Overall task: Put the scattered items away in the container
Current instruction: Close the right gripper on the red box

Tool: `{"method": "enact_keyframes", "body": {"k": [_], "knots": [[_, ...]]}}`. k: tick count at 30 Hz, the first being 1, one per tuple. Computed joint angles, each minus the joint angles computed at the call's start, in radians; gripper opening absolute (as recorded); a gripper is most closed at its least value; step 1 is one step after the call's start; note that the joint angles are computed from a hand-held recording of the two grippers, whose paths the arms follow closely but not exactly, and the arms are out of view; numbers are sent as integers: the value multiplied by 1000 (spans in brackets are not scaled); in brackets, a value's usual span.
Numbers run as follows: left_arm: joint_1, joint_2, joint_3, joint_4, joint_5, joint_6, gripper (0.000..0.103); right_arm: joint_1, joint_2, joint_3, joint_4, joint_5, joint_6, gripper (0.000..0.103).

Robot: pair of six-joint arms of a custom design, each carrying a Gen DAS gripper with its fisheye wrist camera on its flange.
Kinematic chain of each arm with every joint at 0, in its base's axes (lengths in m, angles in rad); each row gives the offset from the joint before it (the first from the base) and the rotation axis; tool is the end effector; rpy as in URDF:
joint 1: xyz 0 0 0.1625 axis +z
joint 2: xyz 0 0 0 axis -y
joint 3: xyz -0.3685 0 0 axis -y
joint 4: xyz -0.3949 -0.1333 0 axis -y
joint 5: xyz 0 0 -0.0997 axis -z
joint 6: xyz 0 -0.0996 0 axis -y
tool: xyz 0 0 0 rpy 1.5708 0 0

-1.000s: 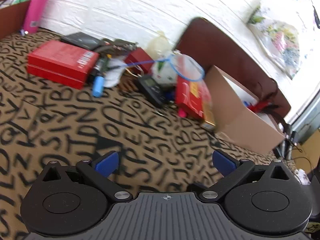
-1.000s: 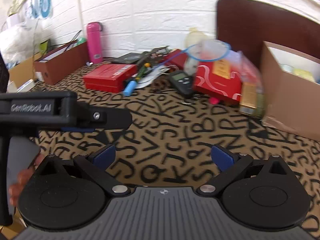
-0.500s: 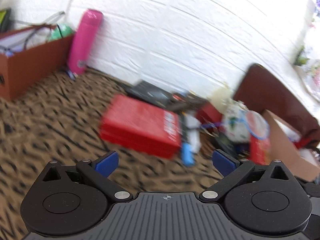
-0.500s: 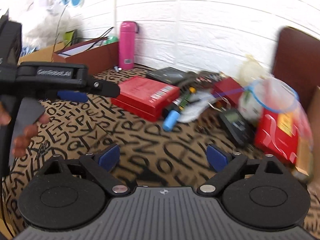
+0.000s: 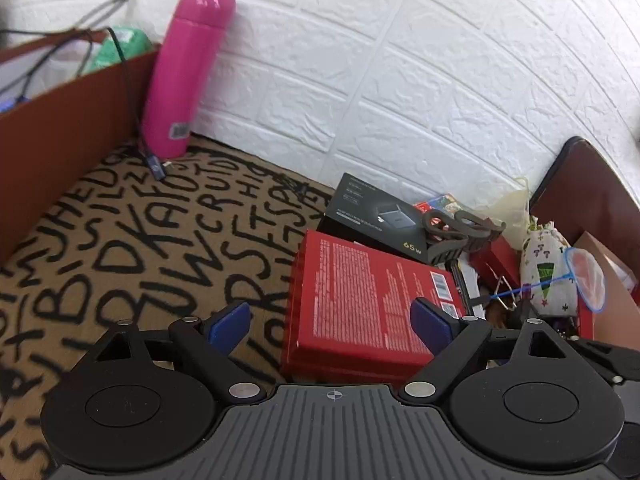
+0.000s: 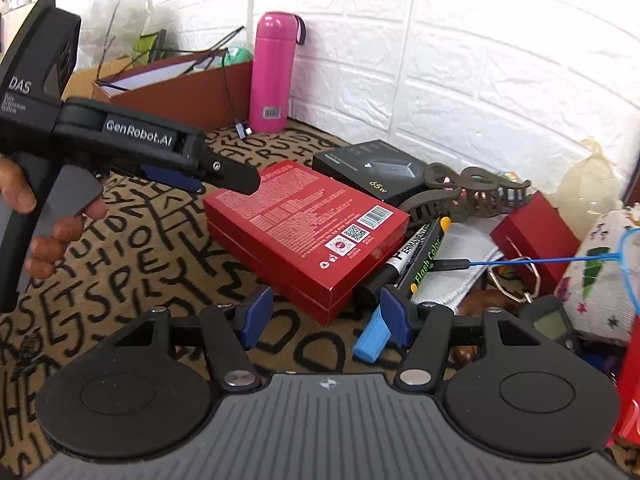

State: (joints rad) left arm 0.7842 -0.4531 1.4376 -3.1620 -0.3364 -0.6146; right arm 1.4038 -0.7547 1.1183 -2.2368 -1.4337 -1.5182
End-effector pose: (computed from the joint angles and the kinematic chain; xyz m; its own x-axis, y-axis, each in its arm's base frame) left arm -0.2999 -0.6203 0.0247 -0.8371 -0.4542 -0.3048 0.1210 0.3896 -0.9130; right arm 0.0182 -0.7759 0.2100 -0.2102 -0.9335 0.2905 -0.9739 0.1738 -0.1459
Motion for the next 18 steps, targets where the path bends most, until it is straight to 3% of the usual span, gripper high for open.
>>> {"method": "enact_keyframes", "body": {"k": [7,9,11,18], "knots": [[52,-23,8,-9,-82,-23,92,12,63,-63,18,-15,-6,62],[65,-23,9,-8,-131,-11,86,12,69,-77,38,-13,-6,61],[69,-15,7,-47,-176,1,81,13,65,-80,64,-12,-28,50],[15,-18,2,172,-119,-135,81,7,9,-43,110,-51,-26,49]]}}
